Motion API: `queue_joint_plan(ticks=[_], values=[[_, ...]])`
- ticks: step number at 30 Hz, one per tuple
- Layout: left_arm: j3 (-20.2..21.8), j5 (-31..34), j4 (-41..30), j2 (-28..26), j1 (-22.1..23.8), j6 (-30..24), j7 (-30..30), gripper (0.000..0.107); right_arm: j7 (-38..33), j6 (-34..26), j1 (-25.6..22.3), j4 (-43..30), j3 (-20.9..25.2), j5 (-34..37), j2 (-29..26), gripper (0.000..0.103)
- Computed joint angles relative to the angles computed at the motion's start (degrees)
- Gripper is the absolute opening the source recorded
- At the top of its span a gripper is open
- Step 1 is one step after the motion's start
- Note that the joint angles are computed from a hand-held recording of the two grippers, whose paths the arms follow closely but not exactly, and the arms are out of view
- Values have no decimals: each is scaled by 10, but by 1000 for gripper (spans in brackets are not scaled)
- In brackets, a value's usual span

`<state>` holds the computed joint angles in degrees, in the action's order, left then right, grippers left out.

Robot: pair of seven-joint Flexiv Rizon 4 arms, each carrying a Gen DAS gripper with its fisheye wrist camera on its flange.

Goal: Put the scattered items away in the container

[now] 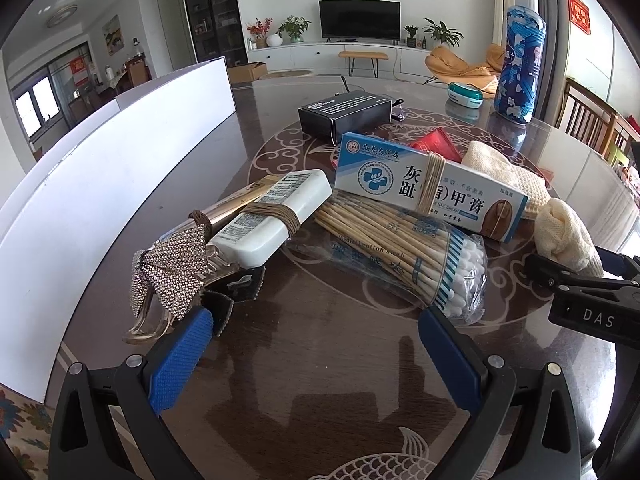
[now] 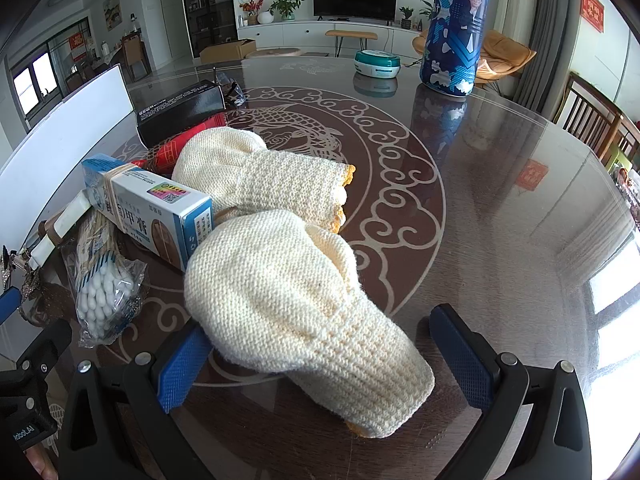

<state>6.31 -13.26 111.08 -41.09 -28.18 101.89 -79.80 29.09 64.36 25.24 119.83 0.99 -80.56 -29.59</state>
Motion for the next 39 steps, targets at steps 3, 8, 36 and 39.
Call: queue_joint_plan(ticks=[3, 8, 36, 39], values=[[17, -3, -3, -2, -15, -3, -1, 103, 0, 0, 0, 0, 0, 0, 0, 103], [12, 0, -3, -2, -11, -4, 0, 103, 0, 0, 0, 0, 0, 0, 0, 103], [-70, 16, 27, 8, 63, 51, 21, 103, 0, 0, 0, 0, 0, -1, 0, 103], [-75, 21, 28, 8, 66, 52, 24, 103, 0, 0, 0, 0, 0, -1, 0, 103]])
